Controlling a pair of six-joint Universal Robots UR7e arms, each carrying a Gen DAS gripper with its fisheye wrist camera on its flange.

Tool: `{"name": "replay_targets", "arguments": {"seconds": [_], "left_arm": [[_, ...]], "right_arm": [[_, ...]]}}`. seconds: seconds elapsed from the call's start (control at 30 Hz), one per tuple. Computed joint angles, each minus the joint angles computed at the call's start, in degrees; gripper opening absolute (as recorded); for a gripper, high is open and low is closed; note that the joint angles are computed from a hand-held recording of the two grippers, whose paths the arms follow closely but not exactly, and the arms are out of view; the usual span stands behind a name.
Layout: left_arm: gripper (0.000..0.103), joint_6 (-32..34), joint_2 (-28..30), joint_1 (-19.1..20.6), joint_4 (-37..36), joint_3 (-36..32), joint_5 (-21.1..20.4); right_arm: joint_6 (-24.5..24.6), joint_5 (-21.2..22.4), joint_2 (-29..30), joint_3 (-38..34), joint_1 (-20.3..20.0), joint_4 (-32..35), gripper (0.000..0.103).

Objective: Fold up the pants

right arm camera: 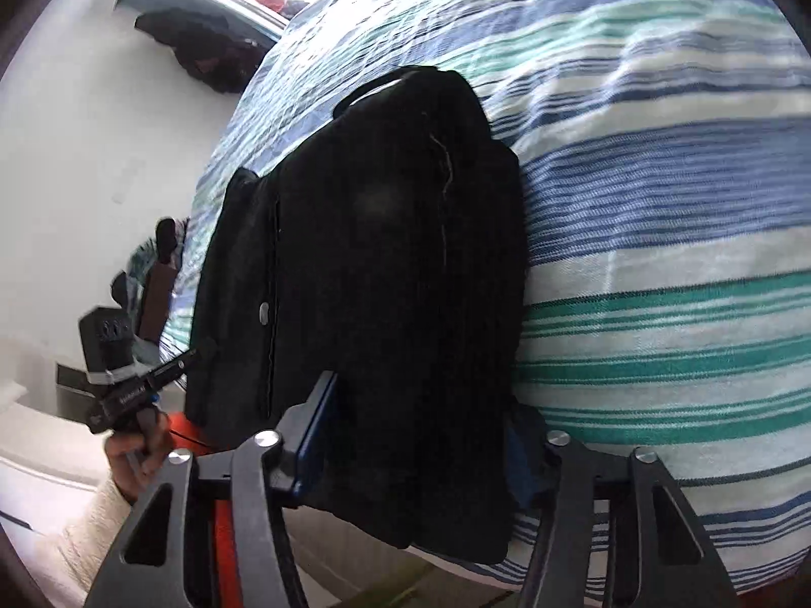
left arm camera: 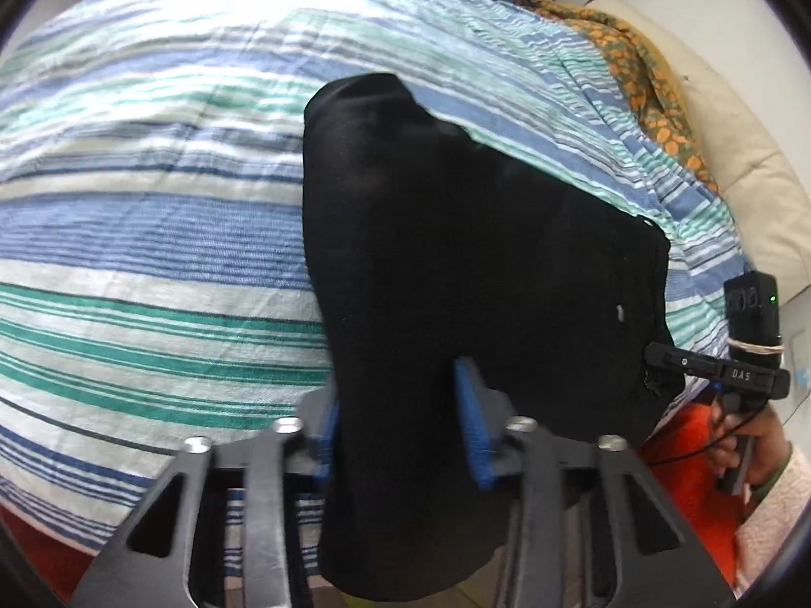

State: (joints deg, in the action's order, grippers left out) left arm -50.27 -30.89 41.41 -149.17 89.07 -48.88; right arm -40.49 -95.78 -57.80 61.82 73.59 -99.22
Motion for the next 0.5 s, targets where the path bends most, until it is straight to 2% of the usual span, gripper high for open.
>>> {"name": "replay_targets", "arguments": {"seconds": [0.07, 0.17, 0.33, 0.5], "left_arm": [[0.019, 0.5, 0.3, -1.3, 3.1, -1.5, 2.5], [0.018, 2.4, 0.5, -3.0, 5.6, -3.7, 5.5], [0.018, 7.7, 0.0, -3.2, 2.6, -7.0, 7.8], [0.018, 12.2, 0.3, -1.3, 0.6, -11.9, 13.2]], "right_arm": [[-3.5, -2.3, -2.1, 3.8, 1.6, -4.6, 0.038], [-6.2, -2.6, -4.4, 7.3, 3.4, -8.9, 0.033], [-8.0, 2.0, -5.4, 7.6, 5.5, -10.2, 0.031], [-6.6, 5.1, -1.2, 2.5, 8.7, -12.4, 0.031]]}}
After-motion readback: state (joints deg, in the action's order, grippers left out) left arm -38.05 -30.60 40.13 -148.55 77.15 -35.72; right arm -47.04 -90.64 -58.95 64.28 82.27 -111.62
